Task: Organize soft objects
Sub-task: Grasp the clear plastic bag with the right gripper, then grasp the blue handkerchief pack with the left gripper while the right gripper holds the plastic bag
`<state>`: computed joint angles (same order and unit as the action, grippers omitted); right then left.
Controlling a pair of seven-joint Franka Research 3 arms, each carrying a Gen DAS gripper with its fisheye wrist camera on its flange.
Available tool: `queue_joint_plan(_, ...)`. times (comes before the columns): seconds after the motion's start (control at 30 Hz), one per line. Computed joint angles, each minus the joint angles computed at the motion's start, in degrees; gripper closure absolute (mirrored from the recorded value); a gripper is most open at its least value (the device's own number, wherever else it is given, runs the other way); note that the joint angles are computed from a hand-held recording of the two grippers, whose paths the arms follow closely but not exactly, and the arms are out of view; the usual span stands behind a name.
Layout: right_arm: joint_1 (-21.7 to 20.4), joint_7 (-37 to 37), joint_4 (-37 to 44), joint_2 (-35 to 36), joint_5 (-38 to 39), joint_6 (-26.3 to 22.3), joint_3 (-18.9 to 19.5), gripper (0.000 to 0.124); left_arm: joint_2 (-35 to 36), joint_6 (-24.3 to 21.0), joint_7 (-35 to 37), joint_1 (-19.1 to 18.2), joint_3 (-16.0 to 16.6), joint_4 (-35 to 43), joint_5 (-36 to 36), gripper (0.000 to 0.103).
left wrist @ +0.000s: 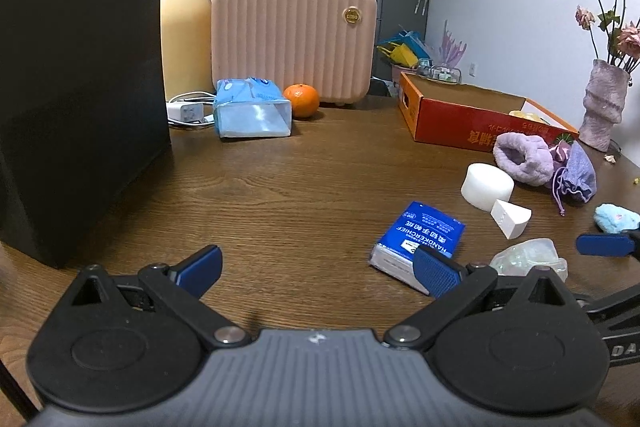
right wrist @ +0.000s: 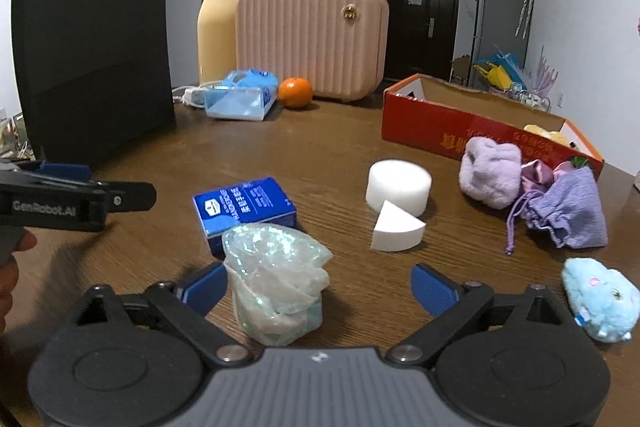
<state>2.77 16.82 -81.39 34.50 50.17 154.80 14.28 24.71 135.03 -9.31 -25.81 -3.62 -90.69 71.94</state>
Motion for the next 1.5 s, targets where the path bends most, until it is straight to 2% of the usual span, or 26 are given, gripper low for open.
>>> queue_joint_plan(0.23, 1.4, 3.4, 4.7, 3.5, -4.5, -2.6, -1.1, 0.043, 0.1, 4.0, 0.0, 1.4, 0.1, -0.6, -1.4, 0.0)
queue_joint_plan(0.3, 1.4, 4.1, 6.0, 4.3, -5.5, -4.1, -1.1, 0.052, 0.3, 4.6, 0.2, 1.5, 0.2, -0.4, -1.8, 0.0)
queue_joint_plan(0.37, 1.3, 4.9, 7.2, 5.1, -6.3, -5.6, -1.1, 0.07, 0.4, 5.0, 0.4, 1.4, 0.3, -0.4, -2.1, 0.0)
queue_joint_plan(0.43, 1.3, 5.8, 8.2, 5.8, -7.0, -6.8, -1.2, 0.08, 0.6, 5.0, 0.9, 1.4, 0.3, -0.2, -2.5, 0.0)
queue_joint_plan(0.5, 0.7, 5.5, 8.5, 6.0, -6.4, -7.3, -0.6, 0.085, 0.7, 5.2, 1.5, 1.4, 0.4, -0.1, -2.9, 0.0)
queue_joint_plan(0.9, -1.2, 2.1, 8.3, 5.9, -1.6, -6.4, 1.0, 0.088, 4.1, 4.5, 11.2, 0.5, 1.0, 5.8, -5.9, 0.0)
queue_joint_plan(1.2, -1.6, 3.7, 11.5, 7.9, -0.8, -5.5, 0.5, 0.088, 10.3, 5.6, 22.2, 0.0, 2.1, 14.9, -12.6, 0.0)
queue_joint_plan(1.5, -2.4, 6.4, 15.7, 10.7, -2.0, -4.2, 0.5, 0.088, 17.0, 4.5, 32.0, -0.9, 3.6, 24.5, -20.5, 0.0)
